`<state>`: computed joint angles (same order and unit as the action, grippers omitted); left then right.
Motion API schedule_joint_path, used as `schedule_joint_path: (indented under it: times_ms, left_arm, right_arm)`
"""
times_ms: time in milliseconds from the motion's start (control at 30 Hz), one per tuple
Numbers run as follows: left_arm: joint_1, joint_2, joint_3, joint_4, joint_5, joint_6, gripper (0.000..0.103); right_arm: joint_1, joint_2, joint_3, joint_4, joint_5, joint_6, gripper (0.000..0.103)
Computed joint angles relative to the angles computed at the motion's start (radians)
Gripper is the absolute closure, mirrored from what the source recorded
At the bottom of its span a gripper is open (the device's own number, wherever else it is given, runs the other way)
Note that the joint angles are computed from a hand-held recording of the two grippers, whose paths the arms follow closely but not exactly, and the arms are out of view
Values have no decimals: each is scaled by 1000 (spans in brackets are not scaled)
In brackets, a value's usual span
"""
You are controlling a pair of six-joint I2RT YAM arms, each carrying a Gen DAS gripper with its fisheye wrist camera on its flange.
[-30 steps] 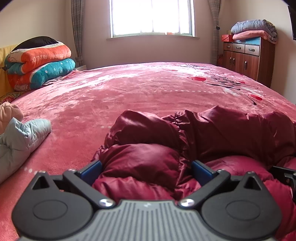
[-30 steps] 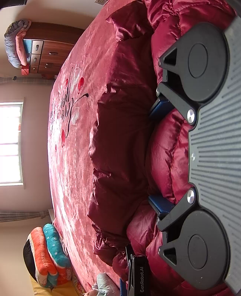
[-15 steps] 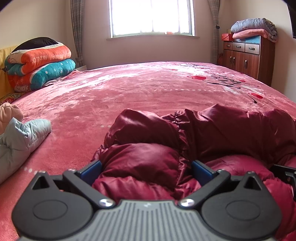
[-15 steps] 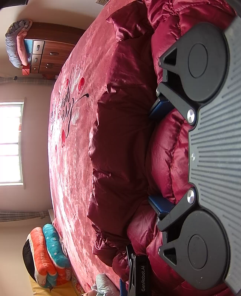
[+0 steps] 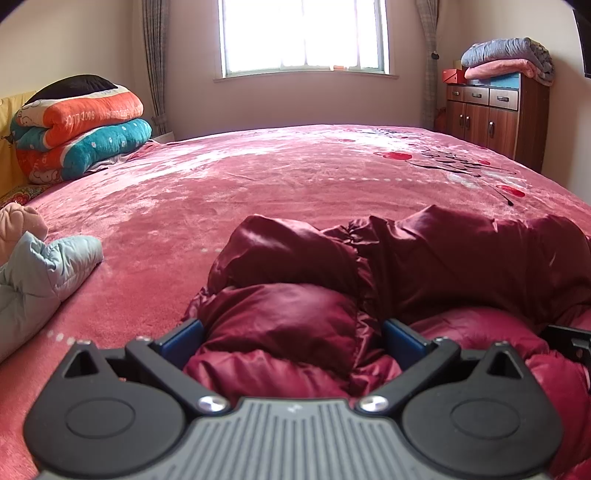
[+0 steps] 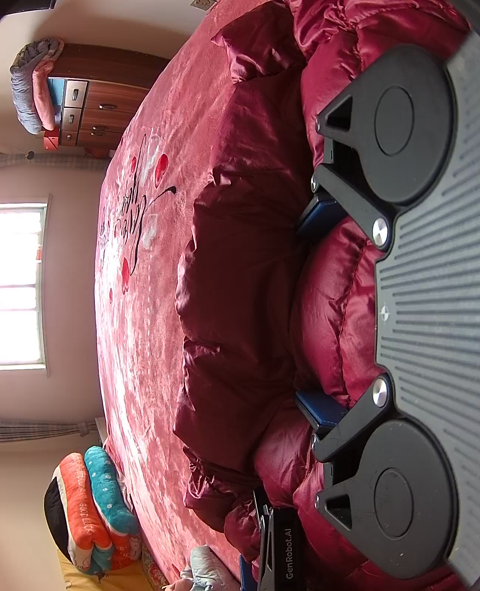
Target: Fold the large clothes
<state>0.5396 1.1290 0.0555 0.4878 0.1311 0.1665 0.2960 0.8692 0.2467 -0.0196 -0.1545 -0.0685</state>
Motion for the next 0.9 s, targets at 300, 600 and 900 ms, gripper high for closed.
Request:
schedule_joint_path:
  times_ms: [300,600,900]
  left_arm:
    - [25,45,-18,70,29,-3,0]
    - [36,92,-31,137,43,-4,0]
    - [33,110,-34,157,37,0,0]
  right_arm:
    - [5,-12,-17,12,4,1,0]
    - [2,-34,-33,18,2,0,0]
    - [3,-40,-36,17,4,-2,0]
